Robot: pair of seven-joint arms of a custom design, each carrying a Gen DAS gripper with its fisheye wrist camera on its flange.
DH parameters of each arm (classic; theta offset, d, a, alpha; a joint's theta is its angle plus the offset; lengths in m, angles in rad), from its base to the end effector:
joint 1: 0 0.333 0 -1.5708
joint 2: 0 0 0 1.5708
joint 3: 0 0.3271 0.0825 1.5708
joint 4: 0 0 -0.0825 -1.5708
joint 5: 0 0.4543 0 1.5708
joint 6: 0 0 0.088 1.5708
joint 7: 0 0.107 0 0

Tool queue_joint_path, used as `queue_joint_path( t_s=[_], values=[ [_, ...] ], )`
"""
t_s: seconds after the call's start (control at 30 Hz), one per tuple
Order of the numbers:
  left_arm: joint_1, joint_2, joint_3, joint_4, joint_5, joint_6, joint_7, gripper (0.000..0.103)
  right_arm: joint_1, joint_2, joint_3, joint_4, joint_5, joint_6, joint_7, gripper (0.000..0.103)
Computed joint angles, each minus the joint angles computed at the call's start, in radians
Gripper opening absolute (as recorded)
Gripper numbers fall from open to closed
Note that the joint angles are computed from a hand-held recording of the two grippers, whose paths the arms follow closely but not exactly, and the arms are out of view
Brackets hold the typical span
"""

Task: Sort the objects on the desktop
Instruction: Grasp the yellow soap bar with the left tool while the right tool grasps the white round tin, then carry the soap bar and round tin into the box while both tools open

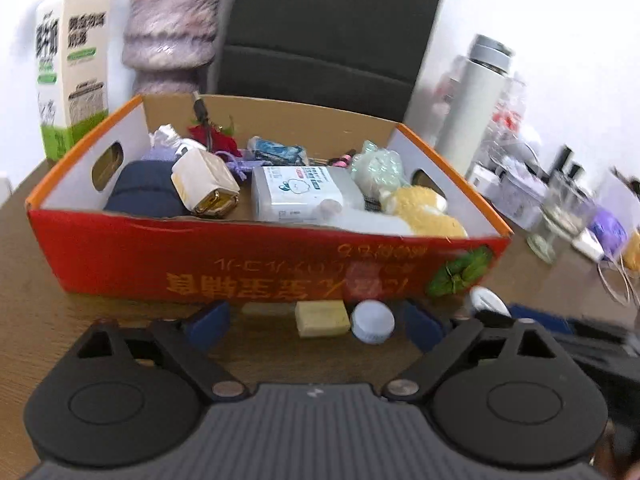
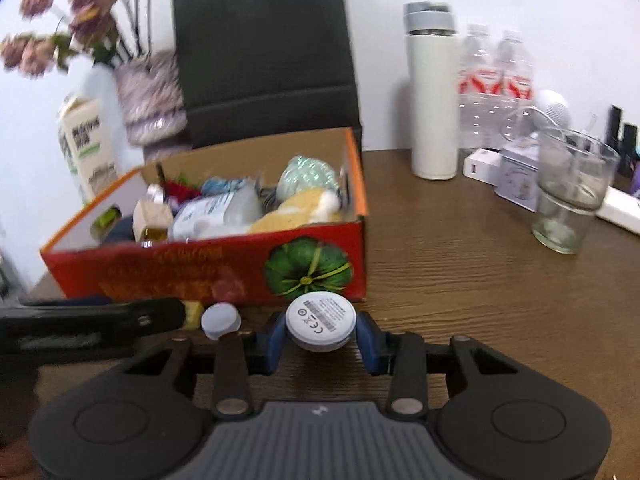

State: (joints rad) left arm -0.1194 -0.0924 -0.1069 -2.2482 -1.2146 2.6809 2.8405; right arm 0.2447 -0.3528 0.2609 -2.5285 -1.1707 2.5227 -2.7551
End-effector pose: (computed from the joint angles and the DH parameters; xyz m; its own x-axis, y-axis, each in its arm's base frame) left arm 0.5861 -0.1055 0.4188 -0.5590 -0.8025 0.2087 -0.6186 0.2360 -0.7494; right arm 0.4357 0.2489 0.3959 -0.4478 -0.8791 -0.1631 -0.4877 0.3930 -0.7795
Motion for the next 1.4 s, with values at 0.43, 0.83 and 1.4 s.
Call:
queue_joint_path(
  t_s=[0.43, 0.83, 1.4],
  values=[
    [-0.025, 0.016, -0.019, -0.014, -0.057, 0.067, 0.119, 0.051, 0.008, 0.034, -0.01, 0.012, -0.062, 0.067, 0.069, 0.037],
    [-0.036, -0.071, 0.009, -0.08, -0.126, 0.068, 0.203, 0.029, 0.028, 0.024, 0.003, 0.017, -0.076, 0.011, 0.082, 0.037],
    [0.009, -0.396, 0.125, -0.13, -0.383, -0.039, 0.357, 0.029, 0.113, -0.208, 0.128, 0.022, -0.339, -0.288, 0.223, 0.037]
  ],
)
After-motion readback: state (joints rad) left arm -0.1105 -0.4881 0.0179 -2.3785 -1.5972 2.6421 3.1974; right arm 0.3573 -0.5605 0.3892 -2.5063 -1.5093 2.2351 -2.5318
